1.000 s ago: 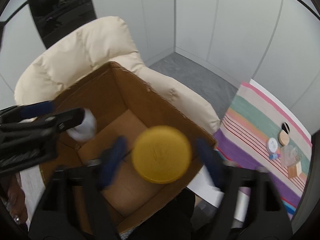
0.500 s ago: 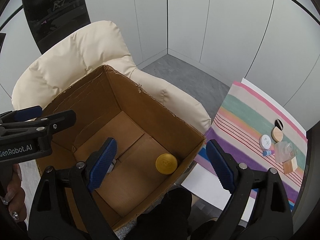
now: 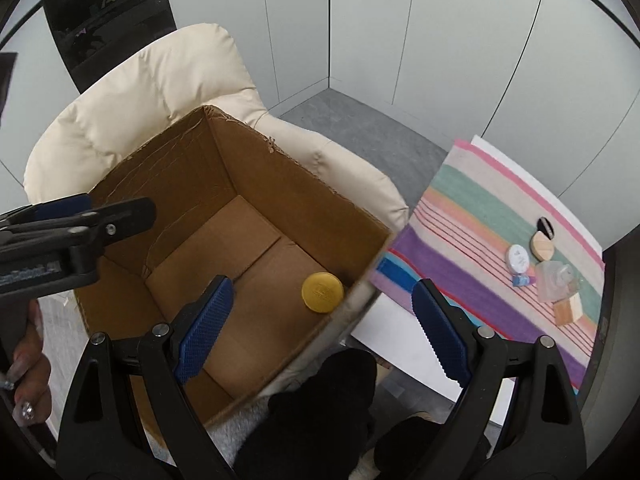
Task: Organize objects
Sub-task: 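Withdraw both open tools from the box back toward the table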
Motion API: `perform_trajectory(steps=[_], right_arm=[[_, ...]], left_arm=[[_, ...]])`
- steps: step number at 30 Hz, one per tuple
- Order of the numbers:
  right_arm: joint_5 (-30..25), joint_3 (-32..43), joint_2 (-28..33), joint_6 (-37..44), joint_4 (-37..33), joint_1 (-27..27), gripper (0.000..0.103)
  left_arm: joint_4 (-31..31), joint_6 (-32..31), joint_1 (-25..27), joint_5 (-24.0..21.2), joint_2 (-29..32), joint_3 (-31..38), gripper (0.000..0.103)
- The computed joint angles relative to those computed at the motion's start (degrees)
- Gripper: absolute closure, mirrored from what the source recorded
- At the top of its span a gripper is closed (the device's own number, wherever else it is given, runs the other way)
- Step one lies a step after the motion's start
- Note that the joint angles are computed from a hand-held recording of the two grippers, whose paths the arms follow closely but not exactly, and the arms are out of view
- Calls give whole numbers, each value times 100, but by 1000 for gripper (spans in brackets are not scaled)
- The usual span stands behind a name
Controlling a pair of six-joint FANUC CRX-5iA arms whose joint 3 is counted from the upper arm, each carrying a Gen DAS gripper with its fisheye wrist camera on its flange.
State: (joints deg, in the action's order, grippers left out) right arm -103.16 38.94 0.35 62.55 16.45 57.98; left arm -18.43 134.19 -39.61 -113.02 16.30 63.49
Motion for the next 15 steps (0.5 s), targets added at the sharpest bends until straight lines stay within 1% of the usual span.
perform_trajectory(steps=[3,9,15], right_arm=[[-152,96,-34,-27,83,68,10],[-372,91,-261,-269,218,306,10],[-510,-189,-651,-601,416,683,10]], left_arm=[[56,32,-90,93,-60,-39,6],[152,130,-375,105,-111,-7,6],[324,517,-689,223,-324,-322,6]])
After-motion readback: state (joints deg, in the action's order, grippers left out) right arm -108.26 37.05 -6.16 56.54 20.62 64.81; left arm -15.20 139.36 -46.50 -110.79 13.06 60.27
